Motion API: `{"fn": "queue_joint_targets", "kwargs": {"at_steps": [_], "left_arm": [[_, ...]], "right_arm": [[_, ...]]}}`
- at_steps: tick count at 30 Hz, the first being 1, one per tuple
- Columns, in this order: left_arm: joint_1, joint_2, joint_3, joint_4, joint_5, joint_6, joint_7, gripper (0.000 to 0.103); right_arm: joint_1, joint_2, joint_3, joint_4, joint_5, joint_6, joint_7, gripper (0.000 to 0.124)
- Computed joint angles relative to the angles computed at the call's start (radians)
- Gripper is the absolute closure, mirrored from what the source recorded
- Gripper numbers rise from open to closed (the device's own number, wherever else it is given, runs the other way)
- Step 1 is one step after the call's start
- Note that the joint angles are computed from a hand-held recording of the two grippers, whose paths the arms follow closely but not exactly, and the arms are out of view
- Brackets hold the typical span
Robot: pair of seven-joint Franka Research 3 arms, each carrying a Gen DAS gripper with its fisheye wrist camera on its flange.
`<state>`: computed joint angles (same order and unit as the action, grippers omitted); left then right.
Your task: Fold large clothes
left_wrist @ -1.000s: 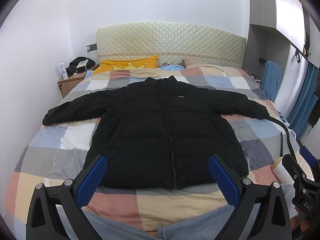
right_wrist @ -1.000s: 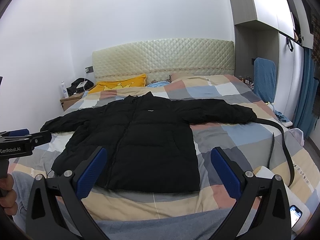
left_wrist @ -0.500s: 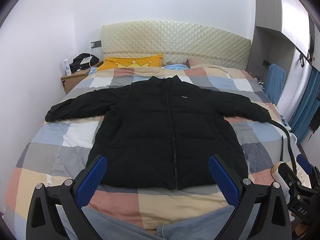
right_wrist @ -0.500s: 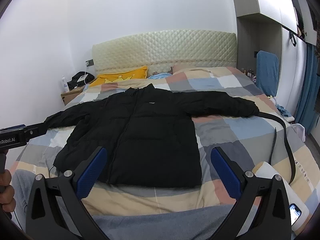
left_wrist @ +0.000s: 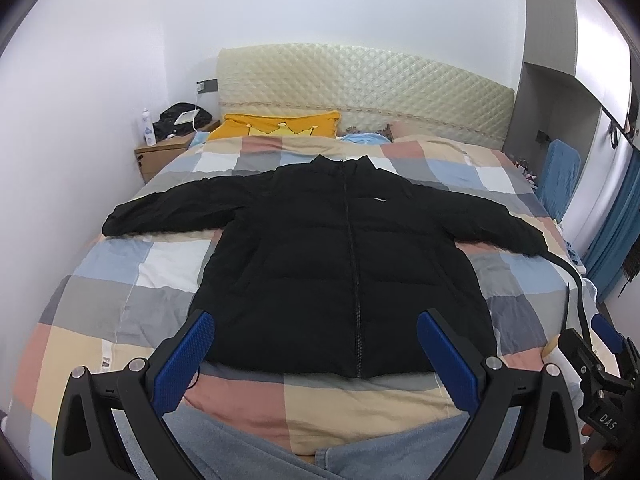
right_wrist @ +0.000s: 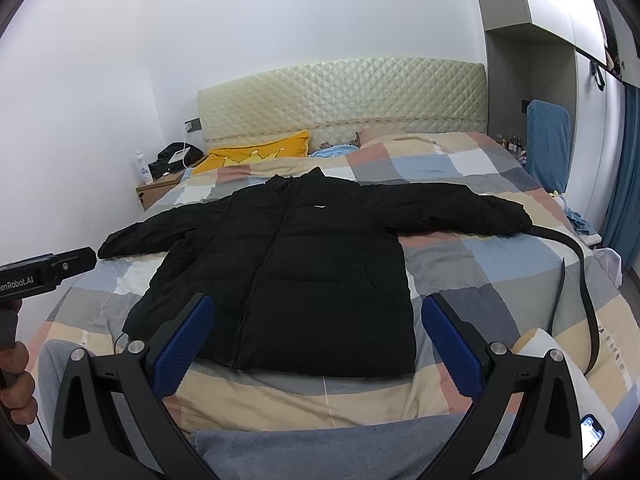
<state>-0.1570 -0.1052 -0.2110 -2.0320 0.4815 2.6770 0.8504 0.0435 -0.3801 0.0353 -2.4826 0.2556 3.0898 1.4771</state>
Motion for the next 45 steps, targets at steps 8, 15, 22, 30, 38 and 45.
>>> {"fn": "queue_joint_targets", "kwargs": {"at_steps": [8,15,22,30,38,45], "left_arm": [[0.003,-0.015,-0.002,-0.01,0.019,0.008,-0.019,0.001],[0.008,-0.016,-0.001,-0.016,0.015,0.01,-0.018,0.001],[0.0,-0.024,-0.001,-0.013,-0.027,-0.023,0.001,0.001],[-0.011,0.02,0.007,0.023,-0.094,-0.004,0.065,0.001],[-0.034,0.136,-0.003,0.196,-0.077,-0.028,0.113,0.001],[-0.08,0.295,-0.012,0.489,-0.115,-0.044,0.211,0.001]], "right_arm": [[-0.027,-0.003,0.017,0.006,-0.023,-0.011,0.016,0.021],[-0.034,-0.007,0.021,0.01,-0.057,-0.039,0.035,0.021],[-0.042,-0.01,0.024,0.021,-0.066,-0.07,0.044,0.021],[0.004,0.006,-0.021,0.024,-0.027,-0.031,0.02,0.021],[0.103,0.043,-0.13,0.081,0.072,-0.007,-0.085,0.021],[0.073,0.125,-0.161,0.221,0.15,-0.01,-0.164,0.021]]}}
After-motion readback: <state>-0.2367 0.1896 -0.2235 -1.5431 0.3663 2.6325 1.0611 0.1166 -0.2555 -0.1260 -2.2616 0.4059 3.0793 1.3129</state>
